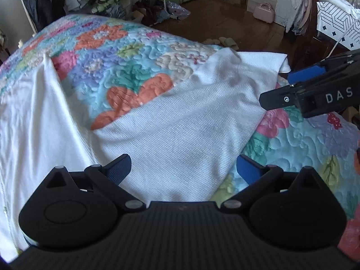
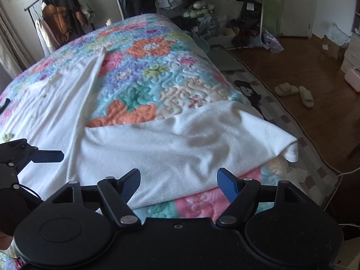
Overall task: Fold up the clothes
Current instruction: 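Move the right gripper to the sleeve cuff of the white sleeper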
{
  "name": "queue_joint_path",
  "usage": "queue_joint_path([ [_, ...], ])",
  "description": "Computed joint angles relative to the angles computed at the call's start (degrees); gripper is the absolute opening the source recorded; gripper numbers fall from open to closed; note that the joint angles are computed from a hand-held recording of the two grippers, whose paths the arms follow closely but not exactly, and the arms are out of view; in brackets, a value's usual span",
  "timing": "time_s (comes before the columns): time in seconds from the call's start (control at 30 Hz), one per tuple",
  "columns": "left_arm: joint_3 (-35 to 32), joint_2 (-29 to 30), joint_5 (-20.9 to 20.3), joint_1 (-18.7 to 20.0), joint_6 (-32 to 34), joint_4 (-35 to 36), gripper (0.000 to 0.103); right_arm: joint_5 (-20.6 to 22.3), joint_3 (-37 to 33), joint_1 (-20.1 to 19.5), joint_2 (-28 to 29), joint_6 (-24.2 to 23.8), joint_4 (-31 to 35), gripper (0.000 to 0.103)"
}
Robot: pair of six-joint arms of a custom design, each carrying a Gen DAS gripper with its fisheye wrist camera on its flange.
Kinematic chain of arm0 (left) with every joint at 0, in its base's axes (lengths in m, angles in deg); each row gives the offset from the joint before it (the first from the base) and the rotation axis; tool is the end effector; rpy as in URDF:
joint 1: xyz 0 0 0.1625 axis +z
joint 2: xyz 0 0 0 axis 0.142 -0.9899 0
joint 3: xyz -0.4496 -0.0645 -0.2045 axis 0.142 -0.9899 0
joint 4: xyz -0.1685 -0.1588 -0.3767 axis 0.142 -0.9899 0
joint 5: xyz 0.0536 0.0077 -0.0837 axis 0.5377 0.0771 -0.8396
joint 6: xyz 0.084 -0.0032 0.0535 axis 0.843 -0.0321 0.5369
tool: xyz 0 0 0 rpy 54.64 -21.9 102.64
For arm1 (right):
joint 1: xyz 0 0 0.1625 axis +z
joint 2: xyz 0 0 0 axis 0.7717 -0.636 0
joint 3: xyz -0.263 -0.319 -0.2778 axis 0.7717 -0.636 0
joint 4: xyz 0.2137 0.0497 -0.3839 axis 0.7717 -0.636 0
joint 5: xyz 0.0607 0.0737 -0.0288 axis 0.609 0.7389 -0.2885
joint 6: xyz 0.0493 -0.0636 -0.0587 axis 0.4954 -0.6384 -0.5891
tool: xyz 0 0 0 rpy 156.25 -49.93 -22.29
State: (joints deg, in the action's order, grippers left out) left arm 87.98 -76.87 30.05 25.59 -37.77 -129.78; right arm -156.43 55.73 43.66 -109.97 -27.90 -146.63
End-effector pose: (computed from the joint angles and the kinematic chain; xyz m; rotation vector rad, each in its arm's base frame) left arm -0.3147 -0.4456 0.0674 0.8741 2.3627 -0.4548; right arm 0.1191 -0.4545 0.2717 0.4270 -2.4234 0.7046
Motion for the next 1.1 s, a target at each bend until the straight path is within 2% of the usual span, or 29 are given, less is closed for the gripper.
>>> queue_joint_path([
  [0.07,-0.44,1.36,-1.42,0.25,-0.62,-0.48,0.102,-1.62,-0.90,-0.48,0.71,-1.50,1.06,0.079],
  [0.23,-1.57,4.38,-2.43,-0.11,-1.18,-0.45,0.102,-1.92,-1.56,-3.28,0.27,-4.13,3.29,0.079],
  [0.37,-2.36,5.64,-1.98,-0.11,-3.16,1.18,0.102,-0.67,-1.10,-6.18,-0.32,-5.65,1.61,0.079],
  [0.53,-2.74,7.16,-0.66,-0.27,-4.19,2.53,0.102,3.86,-0.90,-10.21,-2.39,-2.71,2.19,0.079],
  [0.63,-2.82,7.79,0.25,0.17,-5.53,1.77,0.102,3.60,-1.26,-11.08,-2.03,-2.03,1.36,0.079],
  [0.8,-3.11,8.17,1.93,0.82,-8.32,4.57,0.100,2.89,-3.00,-12.42,0.06,-1.26,0.74,0.080],
  [0.87,-3.12,8.29,2.08,1.47,-9.81,4.62,0.100,5.27,-3.29,-13.66,1.08,-2.58,-1.89,0.080],
  [0.9,-3.05,8.30,2.17,1.66,-10.31,4.40,0.099,7.56,-3.23,-14.67,1.52,-4.79,-3.41,0.080],
  [0.97,-2.59,8.23,3.65,1.39,-10.13,3.45,0.090,8.72,-4.22,-15.78,2.34,-9.38,-3.57,0.083],
  [1.03,-2.23,7.83,4.60,0.99,-9.22,2.90,0.061,11.13,-5.05,-17.00,1.79,-8.85,-2.11,0.084],
  [1.07,-2.02,7.51,4.52,0.91,-8.64,2.49,0.055,12.73,-5.42,-17.74,1.52,-7.72,-1.27,0.084],
  [1.1,-1.85,7.15,3.75,0.99,-8.37,2.04,0.045,14.33,-5.80,-18.48,1.26,-6.59,-0.46,0.084],
])
